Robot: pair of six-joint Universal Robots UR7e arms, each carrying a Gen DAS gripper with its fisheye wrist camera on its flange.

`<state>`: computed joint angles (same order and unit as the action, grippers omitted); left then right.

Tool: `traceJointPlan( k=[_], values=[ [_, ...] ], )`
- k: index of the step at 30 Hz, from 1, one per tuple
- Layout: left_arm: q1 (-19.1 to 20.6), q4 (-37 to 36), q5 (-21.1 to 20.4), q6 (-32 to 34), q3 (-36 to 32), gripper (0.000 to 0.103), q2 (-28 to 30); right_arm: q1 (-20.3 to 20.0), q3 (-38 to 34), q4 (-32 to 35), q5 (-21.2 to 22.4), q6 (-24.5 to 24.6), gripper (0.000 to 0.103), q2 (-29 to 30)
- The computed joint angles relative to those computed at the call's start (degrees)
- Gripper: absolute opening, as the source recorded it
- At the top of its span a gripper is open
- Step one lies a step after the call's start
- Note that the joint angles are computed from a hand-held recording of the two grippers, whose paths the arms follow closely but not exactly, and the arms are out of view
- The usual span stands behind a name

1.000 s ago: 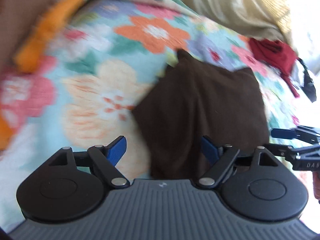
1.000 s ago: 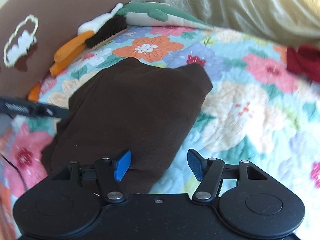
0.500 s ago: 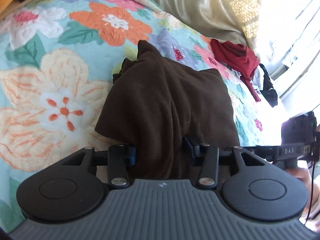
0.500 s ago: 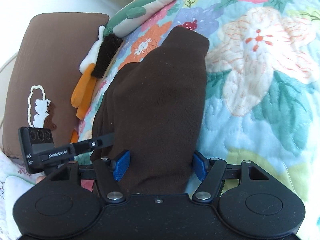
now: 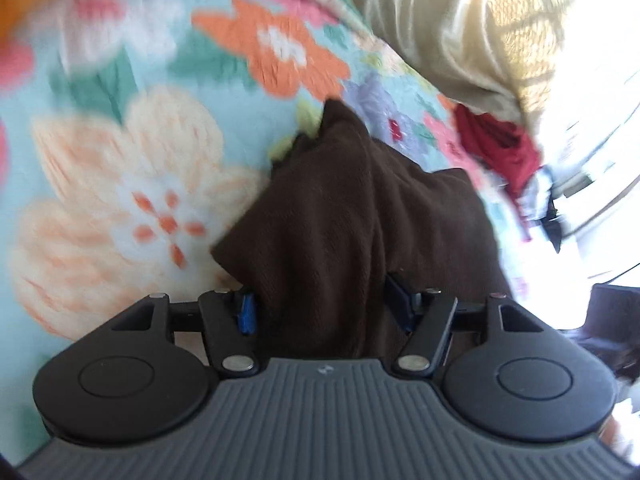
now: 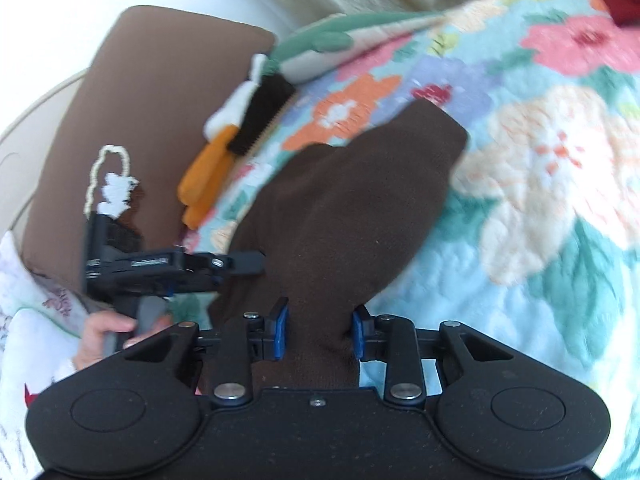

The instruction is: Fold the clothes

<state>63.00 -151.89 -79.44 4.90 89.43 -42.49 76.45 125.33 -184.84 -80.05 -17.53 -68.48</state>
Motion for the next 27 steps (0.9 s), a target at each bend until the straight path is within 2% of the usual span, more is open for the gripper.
traceJointPlan(
  k=[2, 4, 6, 8, 9, 11, 13, 14, 15, 17, 18, 19, 20, 21, 24, 26, 27],
  values=[
    [-2.2, -2.6, 6.2, 4.9, 1.8, 0.062, -0.2, -0.5, 0.1, -0.7, 0.7, 0.8, 0.036, 0.4],
    [-2.9, -2.8, 8.8, 6.0, 1.9, 0.066, 0.5, -0.3, -0.1, -0.3, -0.4, 1.0, 0.040, 0.6],
    [-3.7, -4.3, 12.7, 5.3, 2.4, 0.083, 1.1, 0.8, -0.8, 0.6, -3.4, 0.2, 0.042, 1.1],
    [-4.7, -6.8, 15.6, 7.3, 3.2, 0.092, 1.4, 1.3, -1.0, 0.5, -5.1, 0.0, 0.044, 1.4],
    [-4.7, -7.3, 15.9, 8.1, 3.3, 0.098, 1.6, 1.3, -1.0, 0.4, -5.3, 0.5, 0.046, 1.4],
    [-3.1, -4.9, 12.6, 6.0, 2.4, 0.103, 1.7, 0.9, -0.6, 0.5, -5.5, 2.0, 0.057, 1.2],
    [-2.0, -5.3, 9.6, 5.4, 2.2, 0.103, 1.7, -0.4, -0.3, 0.2, -3.5, 3.6, 0.060, 1.3],
    [-1.9, -5.4, 9.0, 5.9, 2.3, 0.095, 1.5, -1.2, -0.1, 0.0, -2.0, 4.2, 0.061, 1.4],
    [-1.6, -5.3, 7.1, 5.7, 2.3, 0.066, 1.1, -2.0, -0.1, -0.1, 0.0, 4.9, 0.061, 1.7],
    [-0.2, -2.6, -0.2, 2.4, 1.6, 0.029, 0.3, -3.2, -0.8, 0.8, 3.6, 5.3, 0.061, 2.6],
    [0.1, -2.2, -1.8, 1.0, 1.5, 0.028, 0.2, -3.1, -1.4, 2.1, 4.5, 4.1, 0.057, 2.9],
    [0.1, -2.4, -2.3, 1.1, 1.7, 0.027, 0.1, -3.0, -1.9, 3.2, 5.3, 2.8, 0.044, 3.1],
    [0.0, -2.7, -2.2, 1.4, 2.1, 0.027, -0.3, -2.7, -2.1, 3.3, 6.2, 0.9, 0.037, 3.1],
    [0.0, -2.8, -2.6, 1.0, 2.3, 0.026, -0.7, -3.2, -1.4, 2.4, 9.5, -0.3, 0.033, 2.7],
    [1.3, -3.7, -10.3, -4.2, 3.7, 0.026, -3.8, -4.3, 0.6, -0.4, 18.0, -2.4, 0.030, 1.1],
    [2.0, -4.9, -15.2, -7.1, 5.6, 0.026, -6.7, -3.6, 2.3, -1.8, 18.9, -2.3, 0.030, -1.0],
    [1.8, -5.4, -16.3, -7.0, 7.0, 0.026, -8.4, -3.1, 3.2, -2.1, 19.0, -2.1, 0.030, -2.2]
  ],
)
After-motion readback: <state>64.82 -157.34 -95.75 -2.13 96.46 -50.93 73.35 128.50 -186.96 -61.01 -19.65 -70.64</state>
